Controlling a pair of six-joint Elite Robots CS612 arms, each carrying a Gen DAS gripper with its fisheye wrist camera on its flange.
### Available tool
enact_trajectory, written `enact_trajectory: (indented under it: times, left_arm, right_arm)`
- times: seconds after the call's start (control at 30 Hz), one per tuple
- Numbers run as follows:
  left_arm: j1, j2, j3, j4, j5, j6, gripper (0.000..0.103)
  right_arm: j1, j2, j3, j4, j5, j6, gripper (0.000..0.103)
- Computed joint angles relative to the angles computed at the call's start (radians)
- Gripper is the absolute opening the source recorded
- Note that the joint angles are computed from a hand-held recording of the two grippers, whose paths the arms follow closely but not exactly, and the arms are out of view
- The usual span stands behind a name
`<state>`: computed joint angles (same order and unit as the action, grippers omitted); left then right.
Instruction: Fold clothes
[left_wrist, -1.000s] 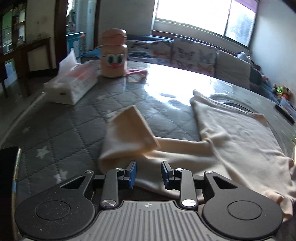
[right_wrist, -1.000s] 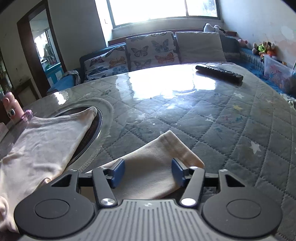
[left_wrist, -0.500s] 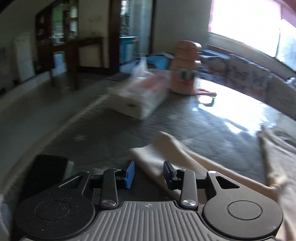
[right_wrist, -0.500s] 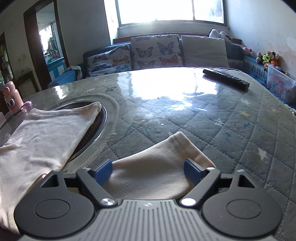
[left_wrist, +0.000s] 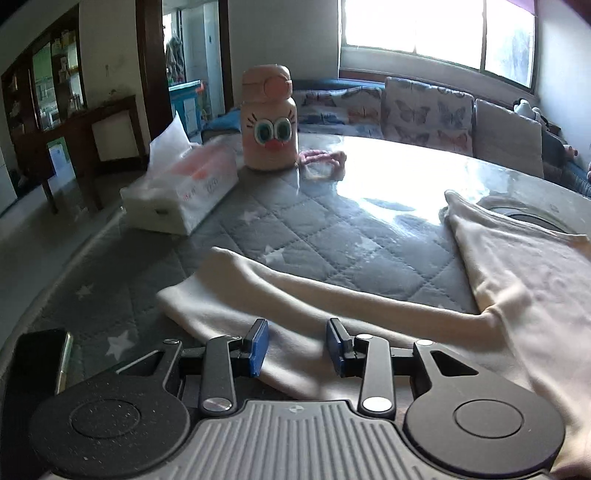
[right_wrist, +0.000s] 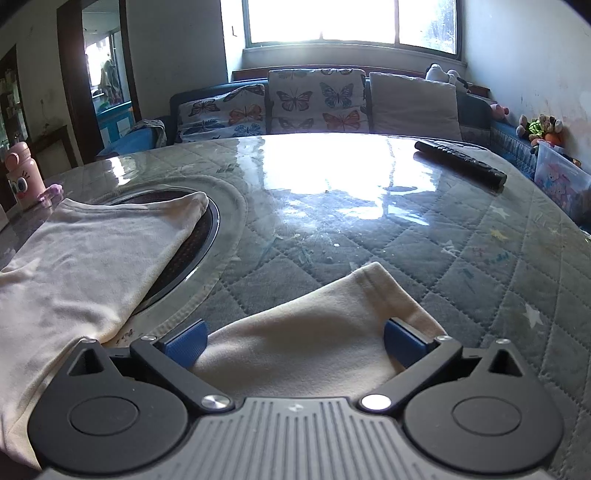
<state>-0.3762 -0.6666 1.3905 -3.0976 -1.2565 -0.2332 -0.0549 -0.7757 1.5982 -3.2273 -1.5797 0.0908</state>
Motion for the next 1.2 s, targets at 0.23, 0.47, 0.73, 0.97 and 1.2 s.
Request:
enact_trajectory:
  times: [0.23, 0.47, 0.73, 0.97, 1.2]
  left_arm:
    - [0.012, -0.031, 0.035, 0.056, 0.109, -0.100, 0.045]
    - [-0.002, -0.020, 0.009, -0.008, 0.010, -0.009, 0.046]
    - [-0.006, 0.010, -0.030, 0.030, -0.011, 0.008, 0.053]
    - [-0.016, -0.025, 0.013, -0.001, -0.009, 0.015, 0.056]
    - [-0.034, -0.047, 0.034, -0.073, -0.079, 0.067, 0.069]
  right_arm:
    - [-0.001, 0.001, 0.002, -0.008, -0.001, -0.007, 0.103]
    - [0.000, 0.003, -0.001, -0.006, -0.008, -0.015, 0.103]
    - [-0.010, -0.019, 0.027, -0.008, -0.028, 0.014, 0.101]
    - [-0.020, -0.034, 0.051, -0.047, -0.088, 0.089, 0.092]
    - [-0.028, -0.044, 0.063, -0.009, -0.137, 0.146, 0.063]
